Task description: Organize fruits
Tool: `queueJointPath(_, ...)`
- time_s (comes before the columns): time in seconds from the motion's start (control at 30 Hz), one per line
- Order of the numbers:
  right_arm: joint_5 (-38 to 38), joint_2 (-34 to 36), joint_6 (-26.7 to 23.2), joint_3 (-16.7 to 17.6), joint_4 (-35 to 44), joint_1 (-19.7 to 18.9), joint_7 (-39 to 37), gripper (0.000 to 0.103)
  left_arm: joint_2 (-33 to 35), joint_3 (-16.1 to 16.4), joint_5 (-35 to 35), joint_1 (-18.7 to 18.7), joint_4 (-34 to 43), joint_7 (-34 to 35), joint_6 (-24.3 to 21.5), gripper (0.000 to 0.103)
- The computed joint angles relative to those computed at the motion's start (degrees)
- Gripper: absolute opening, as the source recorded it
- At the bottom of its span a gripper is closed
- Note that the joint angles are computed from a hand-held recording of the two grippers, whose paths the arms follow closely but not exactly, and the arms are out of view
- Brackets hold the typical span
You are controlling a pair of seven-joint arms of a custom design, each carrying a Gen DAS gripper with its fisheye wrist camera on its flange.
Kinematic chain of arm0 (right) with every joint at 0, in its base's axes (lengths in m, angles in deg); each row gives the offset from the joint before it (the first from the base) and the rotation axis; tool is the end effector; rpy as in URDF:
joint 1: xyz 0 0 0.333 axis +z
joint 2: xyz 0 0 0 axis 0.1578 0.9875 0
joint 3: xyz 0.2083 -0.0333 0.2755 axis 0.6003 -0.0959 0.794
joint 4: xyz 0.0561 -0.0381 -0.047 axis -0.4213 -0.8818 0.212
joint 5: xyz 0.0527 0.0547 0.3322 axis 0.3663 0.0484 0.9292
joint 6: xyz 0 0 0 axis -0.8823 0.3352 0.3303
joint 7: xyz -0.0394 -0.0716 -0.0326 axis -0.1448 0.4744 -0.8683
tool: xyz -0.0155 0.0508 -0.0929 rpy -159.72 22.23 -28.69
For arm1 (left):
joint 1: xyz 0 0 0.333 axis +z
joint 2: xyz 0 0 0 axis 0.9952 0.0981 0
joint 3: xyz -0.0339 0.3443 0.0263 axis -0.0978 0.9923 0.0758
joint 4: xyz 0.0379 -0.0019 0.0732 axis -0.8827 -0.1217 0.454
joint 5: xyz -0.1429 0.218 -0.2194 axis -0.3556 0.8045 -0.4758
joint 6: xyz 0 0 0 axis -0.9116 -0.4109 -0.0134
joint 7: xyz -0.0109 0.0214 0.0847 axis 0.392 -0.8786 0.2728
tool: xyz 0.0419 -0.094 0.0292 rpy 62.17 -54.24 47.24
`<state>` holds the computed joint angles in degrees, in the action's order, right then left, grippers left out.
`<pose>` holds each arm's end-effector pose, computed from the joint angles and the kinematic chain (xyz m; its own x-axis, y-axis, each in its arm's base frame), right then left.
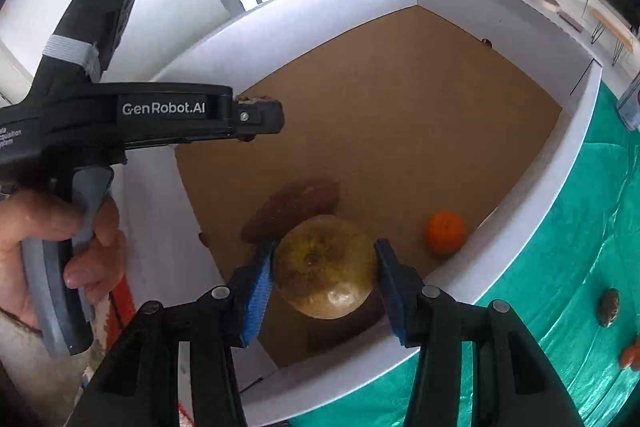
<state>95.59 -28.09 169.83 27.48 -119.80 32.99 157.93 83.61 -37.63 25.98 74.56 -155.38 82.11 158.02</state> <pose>0.5165 0.3065 0.5588 0.6181 -0.7737 -0.1390 -0.7356 -0.5069 -0.4494 0.4989 -0.1853 0.5601 0.3283 -0.8628 0.3845 -0.8355 -0.4551 -0.3078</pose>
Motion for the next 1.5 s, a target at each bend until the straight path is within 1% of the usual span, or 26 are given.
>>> queueJointPath(0.03,1.66,-0.90,2.52,0.05,-1.04,-0.38,-0.61,0.054,-0.46,-0.03,0.96,0.11,-0.40,-1.69,0.73,0.071)
queueJointPath(0.1,5.62,-3.78,7.57,0.01,-3.71,-1.39,-2.17,0.057,-1.98,-0.61,7.68,0.49,-1.15,-8.25,2.91,0.089)
queueJointPath(0.13,8.05,-5.86,10.33,-0.09,-5.57,-2.02,-3.82,0.060,-2.89,-1.28,12.51,0.73,-1.05,-12.90,3.54,0.091)
queueJointPath(0.17,9.84,-7.41,12.01,-0.38,-6.49,-2.61,-5.26,0.062,-3.35,-1.43,14.88,0.82,-0.73,-14.87,4.33,0.092)
queueJointPath(0.23,13.07,-11.99,16.35,-1.25,-11.21,-3.61,-8.08,0.079,-3.87,-2.00,16.34,-0.22,0.10,-15.58,6.55,0.094)
queueJointPath(0.27,13.94,-14.51,18.61,-1.89,-14.24,-4.16,-9.22,0.084,-3.90,-2.62,17.47,-0.94,0.95,-15.62,6.94,0.095)
queueJointPath(0.3,13.76,-16.88,20.63,-2.53,-17.38,-4.91,-9.61,0.092,-3.59,-3.26,18.80,-1.67,1.99,-15.54,7.14,0.096)
queueJointPath(0.33,12.48,-18.66,21.99,-2.97,-19.93,-5.96,-9.02,0.096,-3.33,-4.09,20.04,-2.73,2.90,-15.12,7.52,0.097)
queueJointPath(0.4,8.82,-22.51,24.04,-4.01,-26.42,-9.24,-7.40,0.097,-1.58,-5.94,21.66,-5.47,5.12,-13.55,8.49,0.098)
queueJointPath(0.47,3.81,-26.24,24.73,-4.61,-33.27,-14.35,-4.10,0.097,1.37,-7.46,20.57,-8.69,7.51,-9.82,9.31,0.100)
queueJointPath(0.53,-1.03,-28.21,24.62,-5.23,-38.58,-20.36,-0.75,0.097,6.12,-9.24,16.89,-11.89,10.93,-3.39,8.98,0.101)
queueJointPath(0.57,-4.91,-29.13,24.69,-4.83,-41.30,-24.85,1.99,0.097,8.81,-10.06,15.71,-13.22,12.98,-0.58,7.94,0.101)
queueJointPath(0.63,-10.89,-30.08,25.59,-4.57,-45.31,-32.09,6.41,0.097,15.59,-10.67,18.29,-17.17,18.62,1.01,3.94,0.101)
queueJointPath(0.67,-12.75,-30.56,26.10,-5.09,-46.66,-34.67,7.70,0.097,18.94,-10.14,20.49,-19.35,21.64,0.82,2.07,0.100)
queueJointPath(0.77,-16.00,-31.12,29.99,-7.24,-50.61,-41.29,9.84,0.097,28.29,-6.16,28.74,-26.68,31.31,-2.38,-3.46,0.099)
queueJointPath(0.83,-17.84,-29.67,33.27,-6.63,-51.74,-45.77,12.22,0.097,32.17,-3.90,32.21,-29.84,35.74,-4.13,-6.41,0.099)
queueJointPath(0.87,-18.29,-29.01,34.18,-6.39,-51.68,-47.23,13.11,0.097,33.50,-2.16,35.04,-31.83,37.86,-5.75,-7.52,0.100)
queueJointPath(0.9,-19.26,-27.46,35.38,-5.06,-51.17,-49.30,14.97,0.097,34.40,-1.05,37.38,-33.45,39.62,-6.98,-8.35,0.100)
queueJointPath(0.93,-20.56,-25.68,36.47,-3.81,-50.29,-51.41,16.91,0.097,35.04,-1.12,37.87,-33.62,40.63,-6.66,-8.74,0.100)
queueJointPath(1.0,-22.65,-24.25,37.82,-2.32,-49.87,-53.50,20.05,0.097,37.11,-0.91,38.13,-34.06,44.17,-5.72,-11.01,0.103)
queueJointPath(1.1,-22.51,-22.20,39.43,-3.71,-49.26,-51.99,21.25,0.099,39.12,-0.12,38.91,-34.68,46.83,-6.32,-10.80,0.103)
queueJointPath(1.13,-22.47,-22.14,39.25,-4.26,-49.17,-51.57,21.26,0.100,39.61,0.19,39.26,-34.63,46.95,-6.86,-9.47,0.103)
queueJointPath(1.17,-21.41,-22.04,39.76,-6.05,-49.82,-50.02,20.12,0.101,40.26,0.49,39.51,-34.68,47.53,-7.08,-8.87,0.103)
queueJointPath(1.23,-17.42,-21.98,39.46,-8.85,-49.93,-46.75,17.38,0.103,43.11,0.56,38.86,-34.77,52.09,-5.30,-10.01,0.103)
queueJointPath(1.3,-19.00,-21.90,39.89,-7.46,-50.28,-48.46,18.70,0.103,44.43,0.80,38.08,-35.01,54.44,-4.02,-10.72,0.103)
queueJointPath(1.5,-18.89,-22.05,39.95,-6.79,-50.47,-48.94,18.93,0.103,44.49,1.67,37.36,-35.35,54.63,-3.92,-10.74,0.103)
